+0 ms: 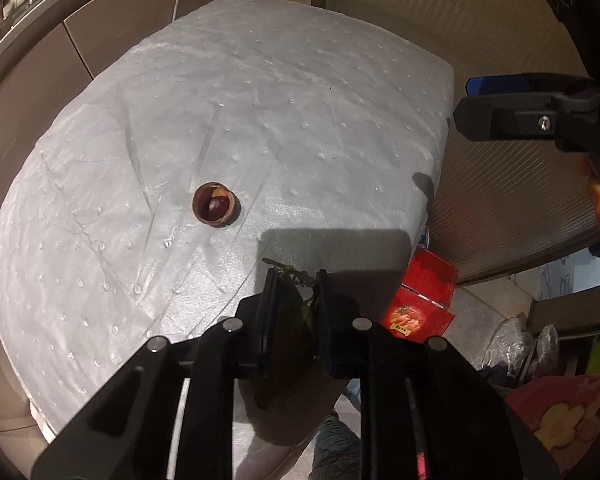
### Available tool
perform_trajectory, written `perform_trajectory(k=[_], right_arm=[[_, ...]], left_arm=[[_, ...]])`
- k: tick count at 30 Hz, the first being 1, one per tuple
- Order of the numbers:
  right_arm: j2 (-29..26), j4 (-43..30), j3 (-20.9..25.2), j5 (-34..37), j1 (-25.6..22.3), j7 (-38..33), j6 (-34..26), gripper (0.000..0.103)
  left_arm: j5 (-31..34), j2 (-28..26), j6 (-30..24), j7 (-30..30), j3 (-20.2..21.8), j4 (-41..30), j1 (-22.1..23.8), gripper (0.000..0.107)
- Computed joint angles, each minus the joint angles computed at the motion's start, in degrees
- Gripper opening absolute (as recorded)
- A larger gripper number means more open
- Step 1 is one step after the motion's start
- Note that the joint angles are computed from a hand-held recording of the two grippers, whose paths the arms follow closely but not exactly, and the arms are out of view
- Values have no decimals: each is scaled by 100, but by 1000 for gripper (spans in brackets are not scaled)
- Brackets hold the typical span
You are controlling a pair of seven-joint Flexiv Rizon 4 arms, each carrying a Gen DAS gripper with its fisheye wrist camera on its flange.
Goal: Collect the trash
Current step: 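Move the left gripper to the green leaf and grasp it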
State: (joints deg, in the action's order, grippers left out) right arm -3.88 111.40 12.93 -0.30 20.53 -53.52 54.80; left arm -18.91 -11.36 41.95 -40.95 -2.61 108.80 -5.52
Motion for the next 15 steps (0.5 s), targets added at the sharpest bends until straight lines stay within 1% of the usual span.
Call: perform_trajectory(k=[3,6,11,15], right_arm=[[-60,-62,2,-24,23,-18,6,101],[-153,-194,17,30,47,-146,-21,101],[-430,-473,64,-22,154,-438,-46,101],[-827,-786,145,92,234,-861,90,101]], left_arm=[[-75,53,76,89,17,17,43,19],[-109,140,57,0,63,-14,84,19],[-191,438,-49,-442,220,-122,226,19],[-212,750,-113,-929,367,-245,375,19]])
